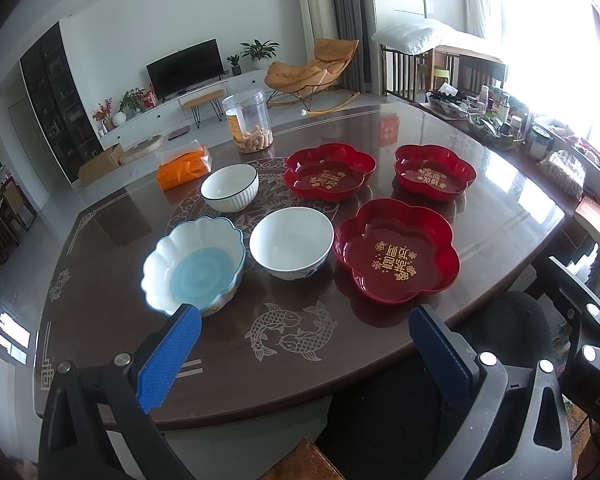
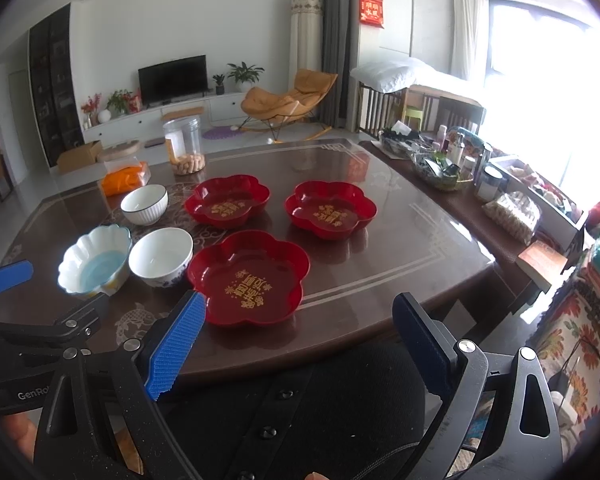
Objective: Organize plates and bowls
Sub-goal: 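Move both grippers toward the nearest red flower-shaped tray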
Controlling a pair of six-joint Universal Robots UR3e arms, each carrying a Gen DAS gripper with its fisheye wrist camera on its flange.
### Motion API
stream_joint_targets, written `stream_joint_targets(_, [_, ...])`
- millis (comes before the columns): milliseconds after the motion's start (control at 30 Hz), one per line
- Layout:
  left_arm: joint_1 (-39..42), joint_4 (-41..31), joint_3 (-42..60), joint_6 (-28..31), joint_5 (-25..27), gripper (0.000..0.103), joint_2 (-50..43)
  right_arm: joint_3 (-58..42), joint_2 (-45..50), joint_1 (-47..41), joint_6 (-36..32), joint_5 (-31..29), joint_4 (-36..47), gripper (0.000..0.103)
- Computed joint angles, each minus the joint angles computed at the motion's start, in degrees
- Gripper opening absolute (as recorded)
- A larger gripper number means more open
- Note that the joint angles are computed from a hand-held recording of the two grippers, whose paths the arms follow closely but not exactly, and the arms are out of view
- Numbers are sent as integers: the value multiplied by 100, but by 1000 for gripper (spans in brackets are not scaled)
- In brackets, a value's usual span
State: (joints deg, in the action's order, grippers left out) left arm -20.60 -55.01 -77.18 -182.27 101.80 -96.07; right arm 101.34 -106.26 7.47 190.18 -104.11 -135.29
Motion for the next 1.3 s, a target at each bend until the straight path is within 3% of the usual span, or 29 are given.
stream_joint_targets(1300, [-167,-428,1045,68,55,103,-1282,109,156,-811,-122,523,276,96])
